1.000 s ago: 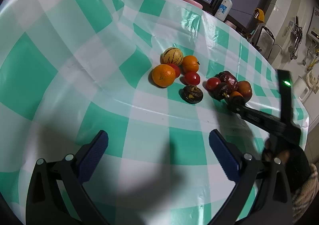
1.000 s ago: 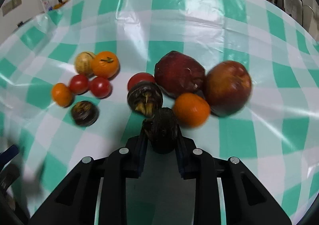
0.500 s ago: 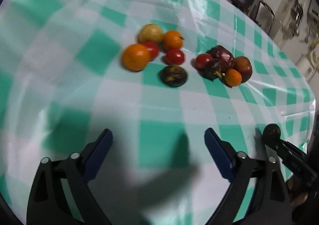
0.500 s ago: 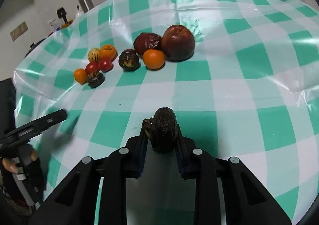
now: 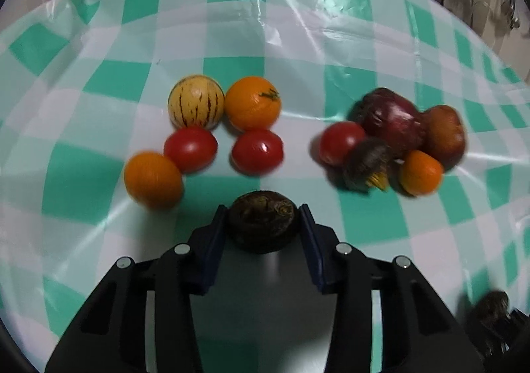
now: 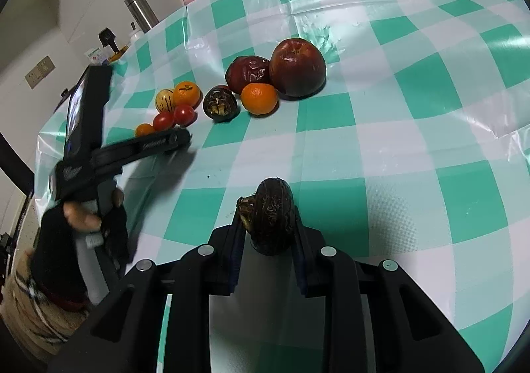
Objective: Organize fruits
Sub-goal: 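Grasp a dark mangosteen with the right tool while the left tool grasps another mangosteen, then carry both mangosteens with both tools over the white bin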
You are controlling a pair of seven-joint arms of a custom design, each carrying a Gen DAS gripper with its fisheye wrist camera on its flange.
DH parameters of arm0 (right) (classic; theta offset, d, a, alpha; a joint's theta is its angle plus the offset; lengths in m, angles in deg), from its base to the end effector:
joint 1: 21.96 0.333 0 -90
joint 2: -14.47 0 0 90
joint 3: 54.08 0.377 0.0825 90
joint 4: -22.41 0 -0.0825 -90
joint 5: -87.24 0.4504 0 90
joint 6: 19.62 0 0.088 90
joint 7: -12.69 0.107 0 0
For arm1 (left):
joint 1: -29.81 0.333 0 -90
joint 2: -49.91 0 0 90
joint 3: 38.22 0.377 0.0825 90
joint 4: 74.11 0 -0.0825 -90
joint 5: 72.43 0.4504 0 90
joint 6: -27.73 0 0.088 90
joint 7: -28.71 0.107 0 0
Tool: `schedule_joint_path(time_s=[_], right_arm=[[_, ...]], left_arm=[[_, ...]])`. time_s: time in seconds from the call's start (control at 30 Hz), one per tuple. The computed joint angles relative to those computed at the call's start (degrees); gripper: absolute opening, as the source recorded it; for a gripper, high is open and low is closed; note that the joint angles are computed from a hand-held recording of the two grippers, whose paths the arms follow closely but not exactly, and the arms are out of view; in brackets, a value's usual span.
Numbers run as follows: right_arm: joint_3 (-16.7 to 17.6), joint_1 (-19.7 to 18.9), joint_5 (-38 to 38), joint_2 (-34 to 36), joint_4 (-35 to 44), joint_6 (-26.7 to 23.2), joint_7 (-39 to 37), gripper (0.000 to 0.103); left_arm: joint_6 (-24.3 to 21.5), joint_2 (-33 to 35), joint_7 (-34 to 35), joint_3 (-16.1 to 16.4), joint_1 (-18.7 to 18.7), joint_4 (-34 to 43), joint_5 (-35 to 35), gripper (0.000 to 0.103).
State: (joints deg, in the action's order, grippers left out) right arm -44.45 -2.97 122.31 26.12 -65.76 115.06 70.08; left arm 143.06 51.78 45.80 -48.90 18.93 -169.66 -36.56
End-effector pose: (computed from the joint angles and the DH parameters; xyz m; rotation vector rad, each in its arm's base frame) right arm 0.6589 0.3535 0.6573 -2.1246 0.9206 -0.0391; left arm 0.6365 -0.2121 0.6673 -2.2959 1.0493 -0.4273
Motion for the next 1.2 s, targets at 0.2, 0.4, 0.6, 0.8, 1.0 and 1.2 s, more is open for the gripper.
schedule_joint_path(time_s=[0.2,0.4,0.6,0.8,1.0,1.2], right_arm=[[0.1,-0.3,0.9,0.2,0.3,-0.5,0.0,0.027],[0.0,-0.2,0.6,0.4,0.5,-0.7,0.5,0.027],[0.0,-0.2,0.8,0.2,0.2,-0.2,0.9,0.027],[0.0,-0.1,0.6,0.0,-0.3,1.0,1.3,0.027],[-0.2,0.5,0.9,-6.0,-8.1,5.0,-2.3,0.027],[-1.9,1.4,5.7,-12.9,-15.4,6.5,-8.2,0.027]], left_arm=[[4.1,-6.9,-6.6,-2.8,-1.2,-7.9,2.0,0.043],[6.1,-11.9,-13.3,-4.8,-0.2,-13.4,2.7,0.043],[9.2,-14.8,-15.8,-5.5,1.2,-16.7,1.1,0.043],[7.8,-15.1,-16.4,-6.9,2.2,-16.6,1.3,0.043],[4.0,-14.6,-14.0,-8.8,0.1,-15.1,1.0,0.043],[-0.3,-12.8,-11.9,-10.4,-2.8,-12.1,3.4,0.043]])
